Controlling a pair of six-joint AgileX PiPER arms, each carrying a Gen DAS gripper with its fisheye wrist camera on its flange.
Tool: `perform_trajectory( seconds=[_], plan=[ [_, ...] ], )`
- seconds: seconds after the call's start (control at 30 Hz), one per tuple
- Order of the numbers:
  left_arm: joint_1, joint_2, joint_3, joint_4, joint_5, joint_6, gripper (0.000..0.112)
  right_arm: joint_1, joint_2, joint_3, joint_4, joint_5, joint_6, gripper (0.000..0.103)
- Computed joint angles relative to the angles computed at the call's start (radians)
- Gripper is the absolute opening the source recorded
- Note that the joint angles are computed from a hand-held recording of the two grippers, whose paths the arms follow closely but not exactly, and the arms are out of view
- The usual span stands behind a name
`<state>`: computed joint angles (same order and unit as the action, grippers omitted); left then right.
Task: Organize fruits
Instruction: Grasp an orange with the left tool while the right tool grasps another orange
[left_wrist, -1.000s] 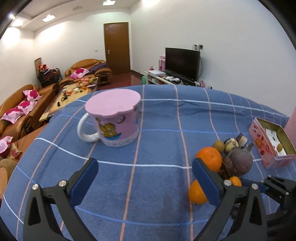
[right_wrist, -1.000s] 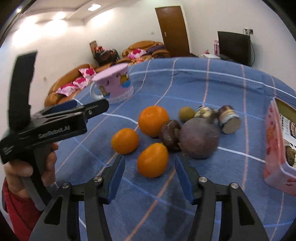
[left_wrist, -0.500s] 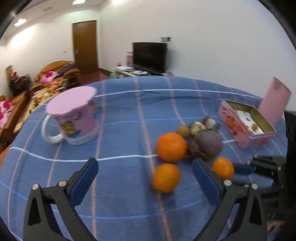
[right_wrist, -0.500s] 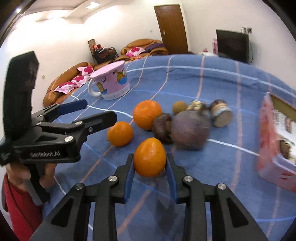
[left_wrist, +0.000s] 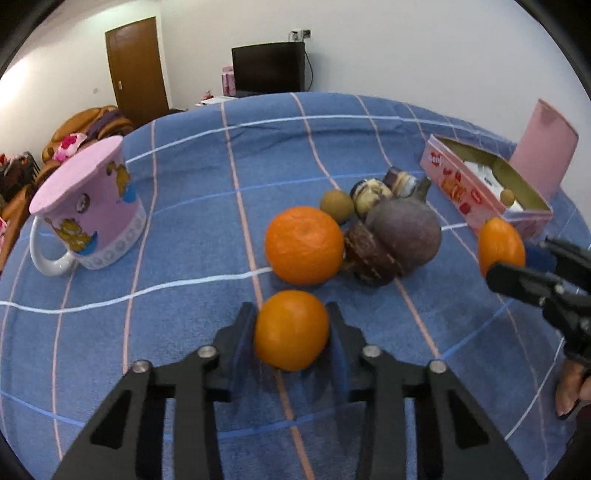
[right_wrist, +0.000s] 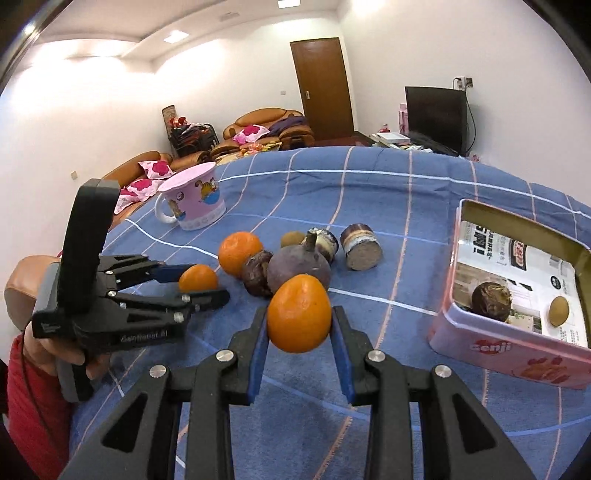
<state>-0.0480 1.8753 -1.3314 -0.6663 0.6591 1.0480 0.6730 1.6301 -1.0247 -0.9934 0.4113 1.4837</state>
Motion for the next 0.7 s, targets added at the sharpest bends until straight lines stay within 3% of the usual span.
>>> perform_trajectory(
  seconds=[0.23,0.4,0.53,0.7],
  plan=[
    [0.02,-0.034,0.045,-0.097,-0.035,0.082,0.036,-0.016,-0.009,0.023,-0.077,-0.019,0.092,0.034],
    [0.006,-0.112,0.151,-0.33,-0.235,0.209,0.036,-0.023,-0.057,0.067,-0.228,-0.031,0.239,0.034],
    [-0.024,-0.141,0.194,-0.445,-0.301,0.242,0.036,-0.041,-0.086,0.092,-0.333,-0.041,0.331,0.034],
    [-0.132,-0.209,0.289,-0.68,-0.468,0.438,0.036,-0.06,-0.121,0.116,-0.4,-0.02,0.394,0.034]
  ],
)
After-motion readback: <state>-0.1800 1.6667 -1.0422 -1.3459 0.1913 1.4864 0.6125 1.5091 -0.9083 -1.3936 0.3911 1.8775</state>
